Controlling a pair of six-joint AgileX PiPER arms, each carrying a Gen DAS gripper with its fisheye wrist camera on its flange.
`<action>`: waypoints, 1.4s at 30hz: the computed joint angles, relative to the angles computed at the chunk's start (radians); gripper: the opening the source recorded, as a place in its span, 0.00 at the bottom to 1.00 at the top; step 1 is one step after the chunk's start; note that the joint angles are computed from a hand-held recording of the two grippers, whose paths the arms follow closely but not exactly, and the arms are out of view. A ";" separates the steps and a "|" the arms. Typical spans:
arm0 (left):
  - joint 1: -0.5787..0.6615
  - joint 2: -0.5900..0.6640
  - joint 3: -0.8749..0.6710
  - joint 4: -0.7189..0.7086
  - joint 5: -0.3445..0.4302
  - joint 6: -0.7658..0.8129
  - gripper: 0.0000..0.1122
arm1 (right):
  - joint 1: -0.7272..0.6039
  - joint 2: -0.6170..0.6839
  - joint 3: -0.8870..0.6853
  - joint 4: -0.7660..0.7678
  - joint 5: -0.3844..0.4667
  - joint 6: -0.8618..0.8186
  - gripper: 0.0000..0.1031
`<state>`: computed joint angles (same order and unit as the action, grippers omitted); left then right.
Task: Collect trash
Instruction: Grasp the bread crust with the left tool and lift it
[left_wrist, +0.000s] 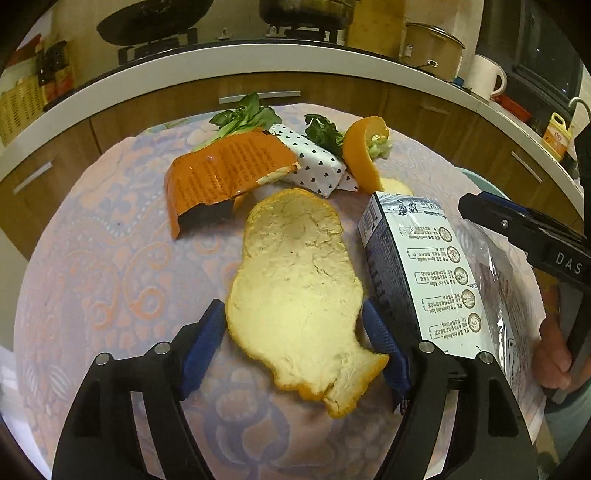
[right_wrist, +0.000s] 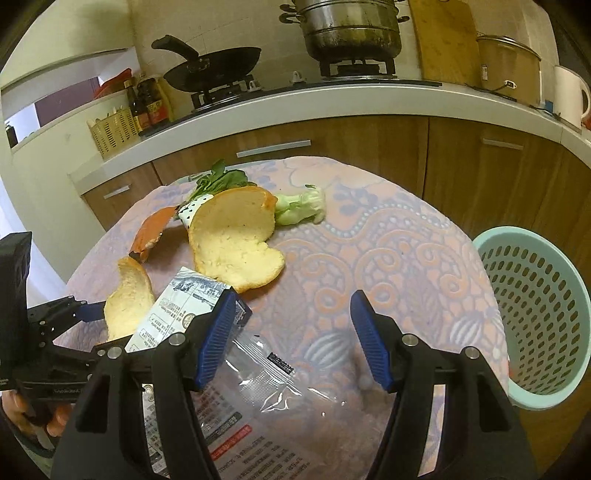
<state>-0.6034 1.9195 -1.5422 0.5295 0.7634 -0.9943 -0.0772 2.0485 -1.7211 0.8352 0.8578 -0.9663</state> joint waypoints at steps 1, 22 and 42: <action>0.000 -0.004 0.008 0.003 -0.007 -0.005 0.65 | -0.001 0.004 -0.006 -0.001 0.008 0.007 0.59; 0.076 -0.172 0.301 -0.001 -0.371 -0.211 0.29 | 0.013 -0.008 0.014 -0.011 -0.023 -0.014 0.59; 0.107 -0.303 0.461 0.336 -0.497 -0.642 0.03 | 0.092 -0.009 -0.150 -0.133 0.078 0.117 0.59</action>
